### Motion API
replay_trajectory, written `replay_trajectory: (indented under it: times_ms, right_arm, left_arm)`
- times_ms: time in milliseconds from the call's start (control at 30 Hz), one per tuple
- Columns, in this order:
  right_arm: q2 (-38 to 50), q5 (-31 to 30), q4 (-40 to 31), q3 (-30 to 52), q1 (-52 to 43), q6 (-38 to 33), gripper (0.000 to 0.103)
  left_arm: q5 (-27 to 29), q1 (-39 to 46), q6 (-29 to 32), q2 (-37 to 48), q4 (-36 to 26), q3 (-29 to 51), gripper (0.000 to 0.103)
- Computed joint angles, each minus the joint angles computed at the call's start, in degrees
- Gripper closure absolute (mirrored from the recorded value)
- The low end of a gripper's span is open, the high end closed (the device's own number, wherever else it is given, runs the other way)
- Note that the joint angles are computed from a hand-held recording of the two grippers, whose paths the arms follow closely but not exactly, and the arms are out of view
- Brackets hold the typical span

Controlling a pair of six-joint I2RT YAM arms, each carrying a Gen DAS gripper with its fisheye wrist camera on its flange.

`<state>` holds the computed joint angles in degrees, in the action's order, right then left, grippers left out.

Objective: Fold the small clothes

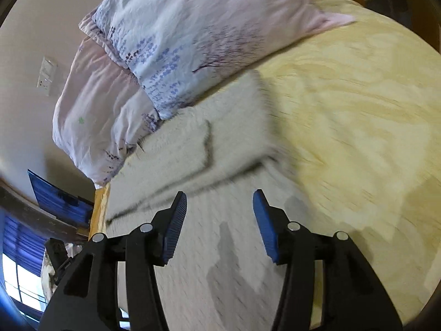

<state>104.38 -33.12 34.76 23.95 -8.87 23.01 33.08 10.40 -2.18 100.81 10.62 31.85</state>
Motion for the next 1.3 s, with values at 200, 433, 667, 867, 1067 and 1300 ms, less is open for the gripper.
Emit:
replay_trajectory:
  times_ms: [200, 433, 667, 867, 1067, 1300]
  right_arm:
    - [-0.09, -3.72, -1.26, -5.82, -7.26, -6.19, 0.051]
    - [2.83, -8.4, -2.53, -7.61, -9.87, -11.4, 0.051]
    - [8.1, -16.02, 0.14, -9.84, -11.14, -15.02, 0.052]
    - [12.31, -23.42, -2.3, -10.09, -11.64, -20.57, 0.061]
    - [15.74, -26.79, -5.59, -10.49, -11.05, -26.71, 0.079]
    - [16.97, -25.29, -4.29, -12.94, -9.25, -29.92, 0.092]
  left_arm:
    - [2.36, 1.74, 1.16, -2.89, 2.05, -6.55, 0.03]
    - [1.72, 2.26, 2.56, -5.88, 3.4, -12.58, 0.031]
    - [3.08, 2.69, 4.26, -8.44, 3.77, -17.41, 0.038]
    - [8.06, 4.59, 6.7, -8.69, 3.2, -20.55, 0.053]
    - [13.89, 7.58, 9.11, -4.84, 3.19, -21.78, 0.064]
    - [17.19, 5.78, 10.41, 2.64, 4.72, -21.5, 0.083]
